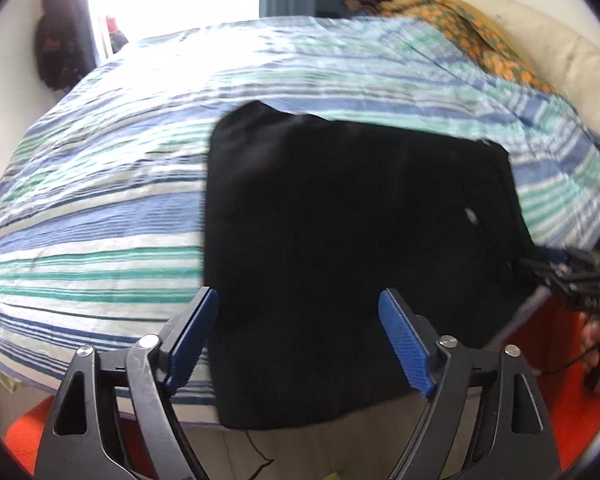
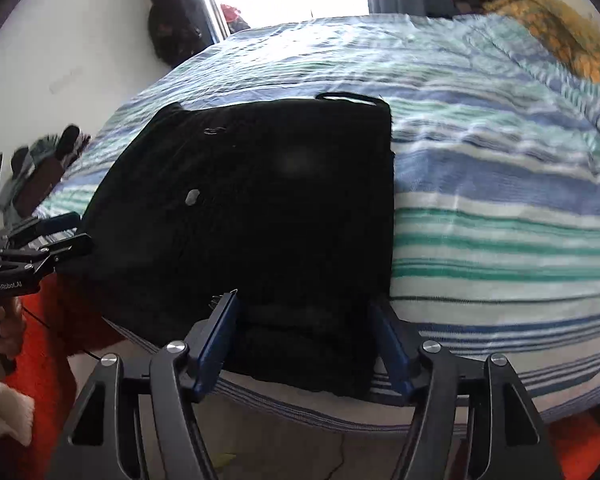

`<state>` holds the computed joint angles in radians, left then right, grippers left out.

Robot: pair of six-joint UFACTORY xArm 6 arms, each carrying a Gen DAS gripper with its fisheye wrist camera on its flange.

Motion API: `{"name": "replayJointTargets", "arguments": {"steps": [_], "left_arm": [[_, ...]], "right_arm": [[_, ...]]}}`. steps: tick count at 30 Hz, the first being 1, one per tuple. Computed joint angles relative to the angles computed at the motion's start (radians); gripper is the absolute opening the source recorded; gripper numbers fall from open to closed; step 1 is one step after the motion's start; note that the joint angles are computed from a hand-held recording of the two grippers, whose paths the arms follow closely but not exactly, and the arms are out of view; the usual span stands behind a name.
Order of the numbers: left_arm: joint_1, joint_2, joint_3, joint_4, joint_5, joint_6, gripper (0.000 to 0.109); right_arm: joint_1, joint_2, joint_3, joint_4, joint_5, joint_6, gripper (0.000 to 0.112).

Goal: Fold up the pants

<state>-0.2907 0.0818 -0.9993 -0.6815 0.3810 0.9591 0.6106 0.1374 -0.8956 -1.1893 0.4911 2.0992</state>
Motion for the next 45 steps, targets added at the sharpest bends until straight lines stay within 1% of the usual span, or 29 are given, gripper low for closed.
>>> {"name": "replayJointTargets", "arguments": {"steps": [1,4,6,7,8,11,12,13,14,15,17,19,20,21,24,27,29,33,45], "left_arm": [[0.01,0.018,-0.018,0.004,-0.015,-0.013,0.087],[0.053,0.119,-0.122,0.069,-0.059,-0.111,0.088],[0.086,0.226,-0.246,0.106,-0.071,-0.186,0.091],[0.1,0.272,-0.3,0.144,-0.059,-0.235,0.091],[0.115,0.338,-0.389,0.207,-0.028,-0.307,0.091],[0.137,0.505,-0.62,0.262,0.073,-0.381,0.092],[0.141,0.568,-0.704,0.281,0.11,-0.409,0.095],[0.142,0.605,-0.747,0.316,0.134,-0.446,0.102],[0.141,0.652,-0.788,0.369,0.138,-0.483,0.102],[0.136,0.676,-0.788,0.39,0.103,-0.477,0.103],[0.116,0.652,-0.702,0.346,-0.049,-0.393,0.103],[0.11,0.639,-0.666,0.373,-0.098,-0.409,0.103],[0.109,0.635,-0.653,0.353,-0.115,-0.395,0.103],[0.109,0.634,-0.647,0.309,-0.121,-0.356,0.103],[0.114,0.629,-0.645,0.231,-0.106,-0.296,0.103],[0.113,0.621,-0.631,0.245,-0.115,-0.304,0.103],[0.113,0.638,-0.661,0.256,-0.101,-0.319,0.103],[0.113,0.646,-0.674,0.265,-0.097,-0.327,0.103],[0.113,0.647,-0.674,0.262,-0.097,-0.324,0.103]], "right_arm": [[0.001,-0.003,0.003,0.002,0.001,-0.004,0.074],[0.011,-0.018,-0.001,-0.011,0.031,-0.026,0.073],[0.01,-0.006,-0.009,0.018,0.035,-0.062,0.073],[0.007,-0.002,-0.011,0.023,0.034,-0.067,0.073],[0.005,-0.001,-0.012,0.025,0.036,-0.065,0.073],[0.016,-0.003,-0.018,0.043,0.065,-0.092,0.073],[0.027,0.0,-0.025,0.055,0.088,-0.108,0.073],[0.035,0.003,-0.034,0.067,0.109,-0.131,0.073],[0.043,0.009,-0.043,0.078,0.126,-0.147,0.073],[0.046,0.011,-0.048,0.083,0.133,-0.158,0.073],[0.041,0.012,-0.045,0.074,0.121,-0.146,0.073],[0.035,0.009,-0.038,0.064,0.104,-0.125,0.073],[0.031,0.008,-0.034,0.055,0.094,-0.113,0.073],[0.029,0.006,-0.031,0.052,0.088,-0.105,0.074],[0.03,0.005,-0.03,0.051,0.084,-0.113,0.074],[0.026,0.005,-0.028,0.046,0.075,-0.116,0.074],[0.022,0.003,-0.024,0.039,0.066,-0.108,0.074],[0.01,0.003,-0.023,0.045,0.051,-0.118,0.075],[0.018,0.007,-0.031,0.058,0.064,-0.127,0.075]]}}
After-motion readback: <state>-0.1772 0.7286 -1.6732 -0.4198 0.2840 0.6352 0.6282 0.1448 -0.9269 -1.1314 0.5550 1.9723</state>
